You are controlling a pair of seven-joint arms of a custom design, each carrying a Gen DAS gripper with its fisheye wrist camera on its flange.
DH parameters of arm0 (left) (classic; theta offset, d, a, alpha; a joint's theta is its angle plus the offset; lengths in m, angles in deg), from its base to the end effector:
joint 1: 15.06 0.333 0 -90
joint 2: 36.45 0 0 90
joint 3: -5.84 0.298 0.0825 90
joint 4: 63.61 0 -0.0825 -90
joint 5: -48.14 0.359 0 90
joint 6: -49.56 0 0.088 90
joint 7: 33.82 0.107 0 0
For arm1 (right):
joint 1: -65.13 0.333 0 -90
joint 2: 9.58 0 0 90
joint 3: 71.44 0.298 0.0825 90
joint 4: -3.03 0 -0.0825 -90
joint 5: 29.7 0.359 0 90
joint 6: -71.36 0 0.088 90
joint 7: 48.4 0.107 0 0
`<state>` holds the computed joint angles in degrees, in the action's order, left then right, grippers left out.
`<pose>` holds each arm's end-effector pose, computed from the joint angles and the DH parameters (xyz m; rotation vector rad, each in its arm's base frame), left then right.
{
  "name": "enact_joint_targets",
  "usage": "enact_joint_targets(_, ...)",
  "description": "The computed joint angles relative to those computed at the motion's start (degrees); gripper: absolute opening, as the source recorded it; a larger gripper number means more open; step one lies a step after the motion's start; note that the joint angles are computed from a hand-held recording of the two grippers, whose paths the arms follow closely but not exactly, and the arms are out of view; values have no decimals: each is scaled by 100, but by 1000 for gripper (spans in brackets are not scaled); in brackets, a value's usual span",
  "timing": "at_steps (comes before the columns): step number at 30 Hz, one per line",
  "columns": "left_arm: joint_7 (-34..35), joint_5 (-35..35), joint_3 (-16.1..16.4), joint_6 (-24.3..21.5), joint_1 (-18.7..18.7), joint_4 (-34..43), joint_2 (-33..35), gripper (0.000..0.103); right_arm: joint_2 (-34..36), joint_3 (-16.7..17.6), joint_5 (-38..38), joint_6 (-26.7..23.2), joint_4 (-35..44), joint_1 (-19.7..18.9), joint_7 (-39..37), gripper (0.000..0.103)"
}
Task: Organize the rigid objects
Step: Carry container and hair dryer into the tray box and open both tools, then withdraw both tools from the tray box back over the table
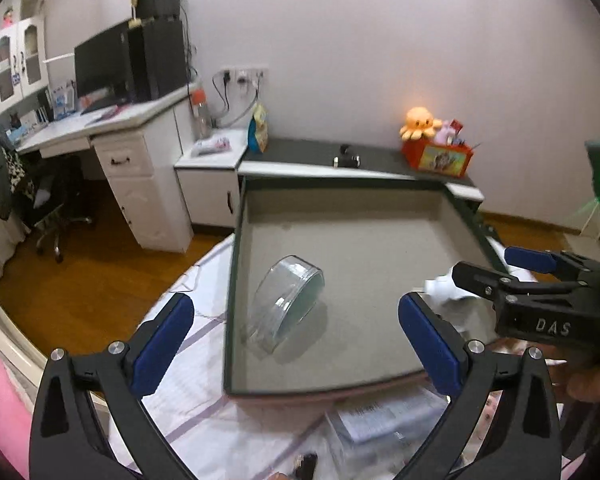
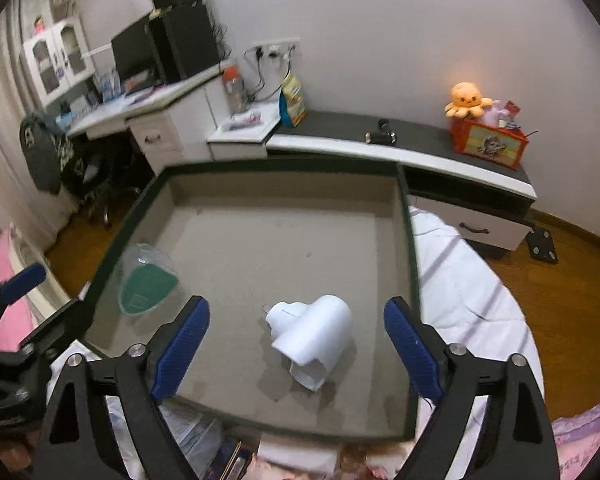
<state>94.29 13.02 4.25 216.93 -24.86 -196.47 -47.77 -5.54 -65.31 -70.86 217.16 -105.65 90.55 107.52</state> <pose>0.5007 -0.0649 0.5029 -1.4714 2.0391 -0.9437 0.5053 0.3182 0.5177 -1.6451 1.8496 -0.6712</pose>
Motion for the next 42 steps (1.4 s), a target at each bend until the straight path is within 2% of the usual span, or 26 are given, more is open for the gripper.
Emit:
enact_joint_targets(3,366,-423,238,-12,-192,-378,-549,103,-385,42,-376,328,-417,0,556,103)
enact_joint_targets(9,408,-382,561,-105,-304,-1242,-1622,103,-1292,522,-1226,247,-1331,-112,1738,103)
enact_joint_targets(13,193,-147,710,-170,-312,-1777,-2248,103,-1850,927,-1442,87,-1873,-215,2331,103)
enact_joint_targets(16,-59,108,727,-133,-264,-2141,-2653,103,-2200,1217,-1530,-131,-2153,-269,2704,103)
enact_joint_targets(19,-360,407,599,14,-89,-2602,-3136,103,-2489,1521,-1565,-545,-2347,-251,2951,103)
enact_joint_targets(22,-565,667,589,-53,22,-3021,-3673,103,-2627,1748,-1558,-876,-2409,-177,3041,103)
enact_joint_targets(24,-725,817,600,-179,80,-3246,-4010,103,-2606,1946,-1575,-1266,-2333,-106,3073,103)
enact_joint_targets(29,-1028,1213,640,-436,99,-3614,-4600,103,-2573,2015,-1671,-1461,-2325,152,3170,103)
enact_joint_targets(34,-1349,1553,628,-322,78,-3772,-4912,103,-2601,2048,-1781,-1686,-2299,315,3211,103)
enact_joint_targets(42,-1577,1889,775,-381,47,-3798,-5051,103,-2695,2068,-1717,-1968,-2331,464,3312,103)
